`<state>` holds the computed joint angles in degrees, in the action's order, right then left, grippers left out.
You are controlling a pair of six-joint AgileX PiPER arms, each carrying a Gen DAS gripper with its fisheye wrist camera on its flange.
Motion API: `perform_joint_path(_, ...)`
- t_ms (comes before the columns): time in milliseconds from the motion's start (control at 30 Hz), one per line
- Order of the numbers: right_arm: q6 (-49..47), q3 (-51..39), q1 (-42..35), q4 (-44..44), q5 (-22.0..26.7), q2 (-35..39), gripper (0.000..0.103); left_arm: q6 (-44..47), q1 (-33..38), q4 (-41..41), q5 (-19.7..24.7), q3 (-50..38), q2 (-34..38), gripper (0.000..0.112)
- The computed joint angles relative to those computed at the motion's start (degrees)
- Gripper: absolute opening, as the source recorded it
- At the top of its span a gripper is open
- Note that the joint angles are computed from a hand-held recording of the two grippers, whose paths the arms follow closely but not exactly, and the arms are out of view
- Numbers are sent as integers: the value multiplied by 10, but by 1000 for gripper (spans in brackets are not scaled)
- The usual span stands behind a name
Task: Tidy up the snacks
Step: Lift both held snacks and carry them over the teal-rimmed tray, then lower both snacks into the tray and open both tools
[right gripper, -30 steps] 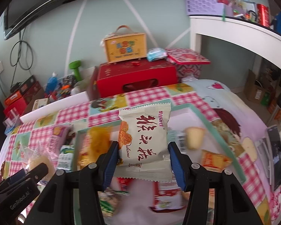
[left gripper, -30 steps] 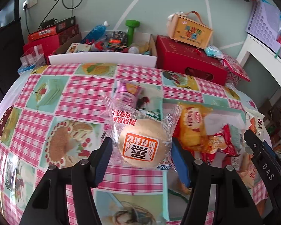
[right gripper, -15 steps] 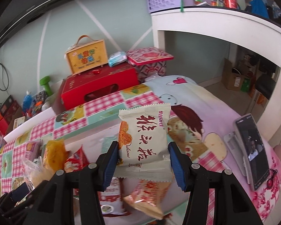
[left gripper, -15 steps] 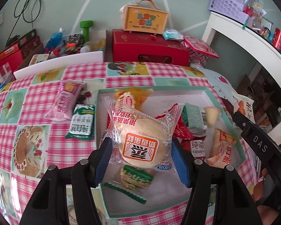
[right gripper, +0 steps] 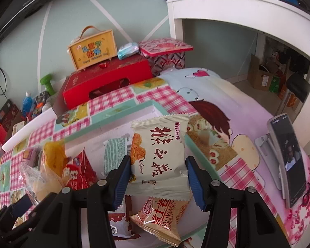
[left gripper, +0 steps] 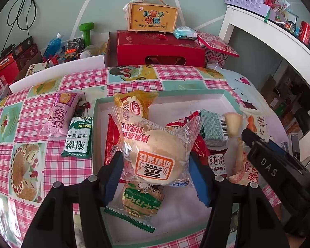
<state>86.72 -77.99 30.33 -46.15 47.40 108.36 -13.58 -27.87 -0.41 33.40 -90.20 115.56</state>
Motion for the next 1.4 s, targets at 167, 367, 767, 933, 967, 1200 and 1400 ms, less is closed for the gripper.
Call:
perform_joint_path(167,-23,-7,-7,23,-13,12,57,-5,-4,6,11,-22,23,64)
perform_joint_path(367,-29,-9,-8,29,-16,14,58,-16,-13,21,22,-42,45,64)
perform_joint_path(767,-43,-17,-3,29,3,4,58,23,-3,-23,27,-35,27,70)
perform_joint_path(933,-49,-21,3,33,15,-8,58,48,7,-55,46,-33,11,70)
perform_joint_path(967,-48,-21,4,31,17,-10,58,47,9,-56,47,-30,7,70)
perform_joint_path(1200,-70,-27,1,50,20,-6,63,-34,18,12,41,-16,-14,71)
perform_joint_path(1400,-90,-34,1,61,20,3,79,-112,30,70,42,-14,-13,87)
